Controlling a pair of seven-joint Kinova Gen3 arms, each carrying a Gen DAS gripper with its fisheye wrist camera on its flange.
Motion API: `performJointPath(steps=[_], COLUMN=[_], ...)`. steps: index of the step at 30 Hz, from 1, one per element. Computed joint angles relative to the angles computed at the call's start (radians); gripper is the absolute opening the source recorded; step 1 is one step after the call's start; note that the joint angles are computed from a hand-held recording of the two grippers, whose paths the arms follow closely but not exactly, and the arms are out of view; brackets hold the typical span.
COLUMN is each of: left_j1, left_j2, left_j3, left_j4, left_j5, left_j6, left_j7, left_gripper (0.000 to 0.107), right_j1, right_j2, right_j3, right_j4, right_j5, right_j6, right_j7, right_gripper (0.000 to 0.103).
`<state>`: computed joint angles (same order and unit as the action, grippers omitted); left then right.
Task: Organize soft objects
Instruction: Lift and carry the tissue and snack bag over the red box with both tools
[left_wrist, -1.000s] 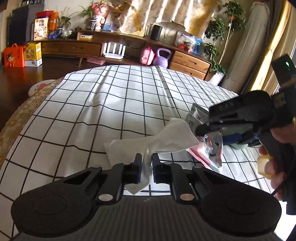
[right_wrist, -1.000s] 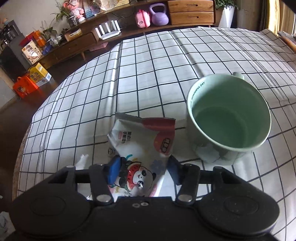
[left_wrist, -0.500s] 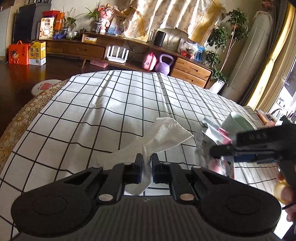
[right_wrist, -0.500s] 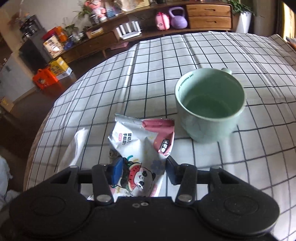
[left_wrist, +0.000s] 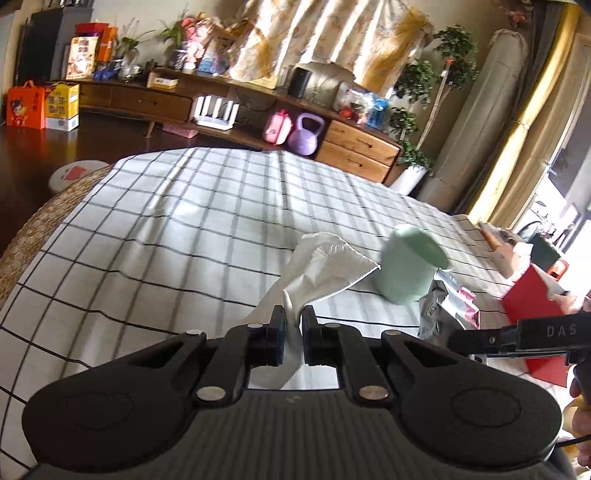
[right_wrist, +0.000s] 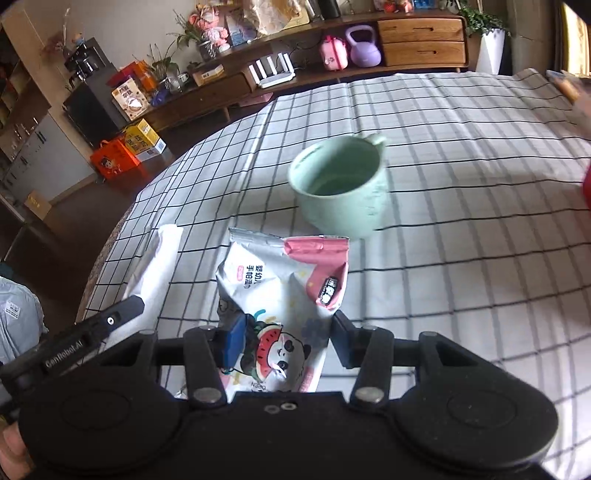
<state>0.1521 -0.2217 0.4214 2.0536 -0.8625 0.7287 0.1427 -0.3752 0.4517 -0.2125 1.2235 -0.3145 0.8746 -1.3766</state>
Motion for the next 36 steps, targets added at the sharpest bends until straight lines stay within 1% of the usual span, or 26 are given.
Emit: performJointPath(steps=[5, 9, 15, 20, 24, 29, 36], left_j1=[0.032, 0.088, 0.185, 0.268, 0.334, 0.403, 0.485], left_j2=[0.031, 0.075, 0.155, 0.231, 0.300, 0.384, 0.509], left_j3=[0.034, 0.044, 0.029, 0.005, -0.021, -0.061, -0.108], left_j4=[-0.067, -0.136, -0.244, -0.339, -0.433, -0.555, -0.748], left_j5=[-0.027, -0.066, -0.114, -0.152, -0.173, -0.179, -0.145], left_j6=[0.032, 0.072, 0.112, 0.136, 0.153, 0.153, 0.158], left_j7=[0.005, 0.002, -0.018, -0.033, -0.078, -0.153, -0.310], left_gripper=[0.009, 0.009, 0.009, 0.009, 0.009, 0.009, 0.009], right_j1=[0.071, 0.135, 0.234, 0.315, 0.367, 0.428, 0.494], right_j2=[-0.051, -0.087, -0.138, -0.177, -0.187, -0.188, -0.172], right_j3=[-0.003, -0.007, -0.002, 0.019, 0.048, 0.072, 0.092], right_j4=[0.049, 0.086, 0.136, 0.172, 0.175, 0.165, 0.142], right_j5=[-0.051, -0.110, -0.221, -0.323, -0.381, -0.436, -0.478], right_j6=[-0.016, -0.026, -0.020, -0.023, -0.021, -0.017, -0.011], right_j7=[0.040, 0.097, 0.215, 0.318, 0.367, 0.423, 0.476], right_gripper=[0.047, 0.047, 0.047, 0.047, 0.047, 0.048, 0.048])
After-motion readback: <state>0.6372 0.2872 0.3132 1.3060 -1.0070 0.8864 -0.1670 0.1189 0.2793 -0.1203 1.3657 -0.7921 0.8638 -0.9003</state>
